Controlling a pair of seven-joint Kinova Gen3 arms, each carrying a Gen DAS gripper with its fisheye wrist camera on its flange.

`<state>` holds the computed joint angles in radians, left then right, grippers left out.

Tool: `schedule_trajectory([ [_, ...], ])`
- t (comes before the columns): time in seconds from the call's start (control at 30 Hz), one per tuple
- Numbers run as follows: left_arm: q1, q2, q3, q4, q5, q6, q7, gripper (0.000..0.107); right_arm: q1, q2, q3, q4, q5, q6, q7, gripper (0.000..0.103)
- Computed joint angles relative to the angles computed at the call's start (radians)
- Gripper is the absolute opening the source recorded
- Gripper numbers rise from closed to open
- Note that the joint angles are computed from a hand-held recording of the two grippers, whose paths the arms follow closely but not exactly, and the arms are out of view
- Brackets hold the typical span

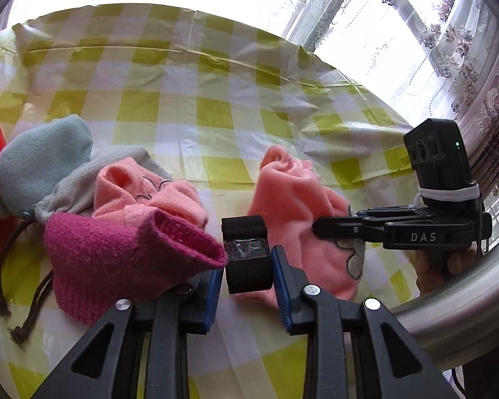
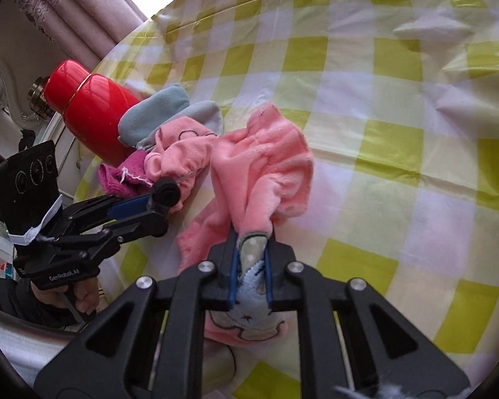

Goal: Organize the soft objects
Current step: 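Carry black box and pink fleece into the purple box and open both tools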

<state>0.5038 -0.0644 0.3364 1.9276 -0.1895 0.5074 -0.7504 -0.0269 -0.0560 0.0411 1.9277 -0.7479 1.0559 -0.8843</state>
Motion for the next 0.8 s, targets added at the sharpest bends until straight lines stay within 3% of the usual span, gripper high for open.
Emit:
schedule_trajectory([
  [0.17, -0.015, -0.061, 0.021, 0.027, -0.006, 0.015, 0.039, 0.03, 0.029, -0.168, 0.031, 0.093, 0.09, -0.11, -0.155, 0.015],
  [0.37, -0.053, -0.178, 0.066, 0.095, 0.046, 0.042, 0.093, 0.03, 0.092, -0.418, 0.054, 0.169, 0.237, -0.131, -0.355, 0.014],
  [0.6, -0.107, -0.346, 0.171, 0.146, 0.142, 0.079, 0.152, 0.03, 0.142, -0.692, 0.071, 0.19, 0.384, 0.008, -0.531, 0.014],
  [0.8, -0.125, -0.414, 0.288, 0.113, 0.214, 0.089, 0.142, 0.03, 0.174, -0.899, 0.068, 0.152, 0.516, 0.185, -0.651, 0.014],
])
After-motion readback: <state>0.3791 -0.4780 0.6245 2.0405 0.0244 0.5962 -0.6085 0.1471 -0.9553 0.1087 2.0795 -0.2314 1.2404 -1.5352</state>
